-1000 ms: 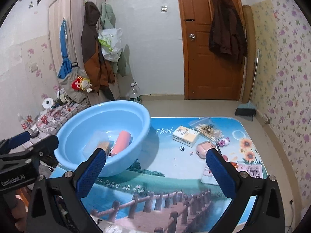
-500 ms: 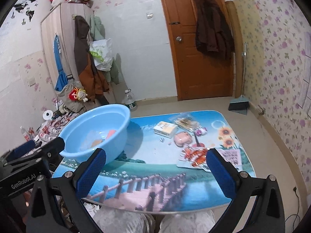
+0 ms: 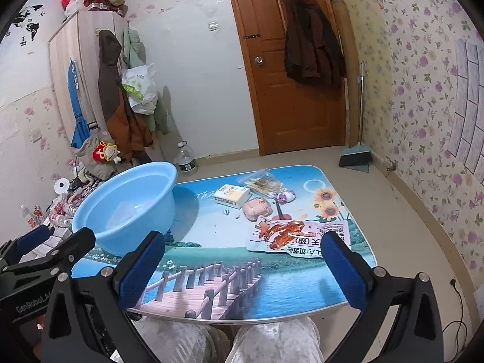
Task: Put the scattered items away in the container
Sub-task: 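Withdraw both tools from the basin back over the table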
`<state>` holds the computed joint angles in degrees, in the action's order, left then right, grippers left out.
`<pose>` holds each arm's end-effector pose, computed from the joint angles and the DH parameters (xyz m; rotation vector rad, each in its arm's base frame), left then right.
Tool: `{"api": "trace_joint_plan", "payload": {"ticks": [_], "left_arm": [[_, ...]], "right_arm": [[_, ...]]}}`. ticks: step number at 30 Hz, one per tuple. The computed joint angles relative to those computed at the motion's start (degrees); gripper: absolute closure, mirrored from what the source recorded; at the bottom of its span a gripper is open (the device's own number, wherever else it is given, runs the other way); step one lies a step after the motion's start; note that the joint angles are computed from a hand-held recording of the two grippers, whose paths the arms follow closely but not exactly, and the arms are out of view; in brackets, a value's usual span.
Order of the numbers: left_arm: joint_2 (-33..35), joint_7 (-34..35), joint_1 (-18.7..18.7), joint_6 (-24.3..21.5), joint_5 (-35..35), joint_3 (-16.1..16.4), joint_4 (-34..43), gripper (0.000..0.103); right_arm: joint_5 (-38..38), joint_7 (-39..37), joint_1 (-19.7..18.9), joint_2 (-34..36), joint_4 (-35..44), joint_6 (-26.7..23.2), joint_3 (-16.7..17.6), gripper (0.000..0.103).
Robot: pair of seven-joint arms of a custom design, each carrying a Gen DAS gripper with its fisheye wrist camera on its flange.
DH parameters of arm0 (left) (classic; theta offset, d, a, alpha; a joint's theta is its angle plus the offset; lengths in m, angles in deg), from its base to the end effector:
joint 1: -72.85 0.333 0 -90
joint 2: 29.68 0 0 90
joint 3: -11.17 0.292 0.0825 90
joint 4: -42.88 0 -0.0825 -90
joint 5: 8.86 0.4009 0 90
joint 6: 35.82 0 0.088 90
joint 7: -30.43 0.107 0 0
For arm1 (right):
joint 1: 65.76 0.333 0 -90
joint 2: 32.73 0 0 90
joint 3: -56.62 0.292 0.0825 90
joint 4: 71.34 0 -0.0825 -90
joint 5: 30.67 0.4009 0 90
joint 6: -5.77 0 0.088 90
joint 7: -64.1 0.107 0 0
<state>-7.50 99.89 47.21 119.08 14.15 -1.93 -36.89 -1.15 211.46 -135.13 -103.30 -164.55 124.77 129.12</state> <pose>0.5828 -0.4423 0.5800 -1.2025 2.1149 -1.0867 0.4737 0.4240 0.5844 -0.9744 2.1178 -1.0510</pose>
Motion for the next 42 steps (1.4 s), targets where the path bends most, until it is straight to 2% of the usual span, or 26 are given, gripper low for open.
{"api": "trace_joint_plan", "payload": {"ticks": [26,42], "left_arm": [[1.09,2.89,-0.36,-0.90,-1.16,-0.90,0.60,0.000],[6.46,8.04,-2.17,-5.02,-4.39,-1.69,7.09,0.000]], "right_arm": [[-1.03,2.18,2.11,0.58,-3.21,0.07,0.45,0.000],[-6.16,7.35,7.87,4.29,-11.75,1.62,1.29,0.000]]}}
